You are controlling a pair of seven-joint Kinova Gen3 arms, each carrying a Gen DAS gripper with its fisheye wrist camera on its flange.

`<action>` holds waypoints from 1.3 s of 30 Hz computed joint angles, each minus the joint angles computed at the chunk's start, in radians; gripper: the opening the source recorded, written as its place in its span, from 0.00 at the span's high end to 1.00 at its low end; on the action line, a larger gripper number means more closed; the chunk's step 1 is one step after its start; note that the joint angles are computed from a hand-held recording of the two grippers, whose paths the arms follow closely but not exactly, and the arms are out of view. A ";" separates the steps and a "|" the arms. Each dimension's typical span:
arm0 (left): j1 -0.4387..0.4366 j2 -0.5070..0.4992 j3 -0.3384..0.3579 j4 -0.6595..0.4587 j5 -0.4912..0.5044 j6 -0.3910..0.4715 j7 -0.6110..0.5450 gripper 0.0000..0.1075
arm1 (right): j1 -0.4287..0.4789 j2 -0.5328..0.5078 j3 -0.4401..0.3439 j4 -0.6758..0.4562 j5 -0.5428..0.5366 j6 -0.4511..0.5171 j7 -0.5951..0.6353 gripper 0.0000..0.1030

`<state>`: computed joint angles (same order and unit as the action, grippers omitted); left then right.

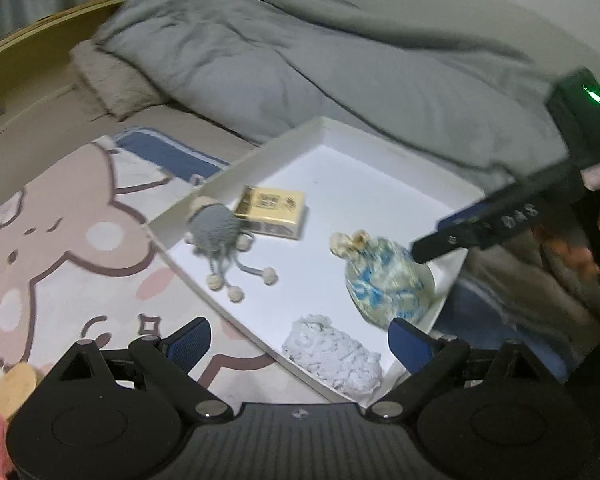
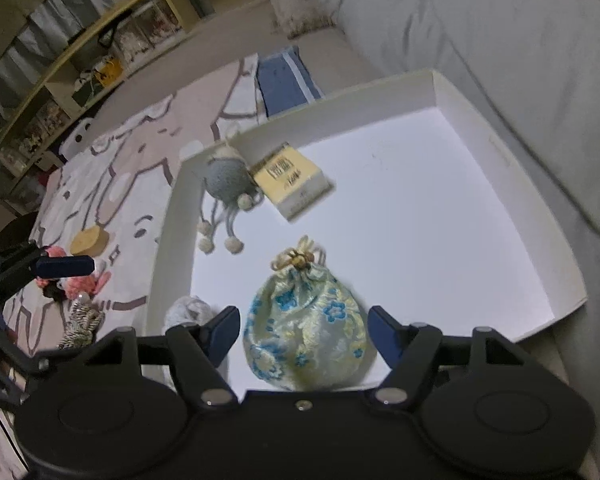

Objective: Organize objects
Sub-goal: 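Lower the pouch and yarn roll into the box and open both tools, then move both tools back from the box toward the pile of crochet toys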

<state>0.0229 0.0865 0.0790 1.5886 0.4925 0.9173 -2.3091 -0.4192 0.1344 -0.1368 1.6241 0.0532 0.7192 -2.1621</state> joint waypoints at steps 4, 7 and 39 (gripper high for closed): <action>0.010 -0.044 -0.010 0.022 -0.029 -0.041 0.090 0.11 | -0.033 -0.041 -0.004 -0.004 0.083 0.017 -0.058 0.28; 0.012 -0.081 -0.020 0.040 -0.023 -0.059 0.137 0.11 | -0.050 -0.072 -0.017 -0.003 0.141 0.026 -0.104 0.26; 0.103 -0.365 -0.029 0.207 -0.257 -0.157 0.590 0.04 | -0.207 -0.205 -0.233 0.053 0.616 0.277 -0.623 0.00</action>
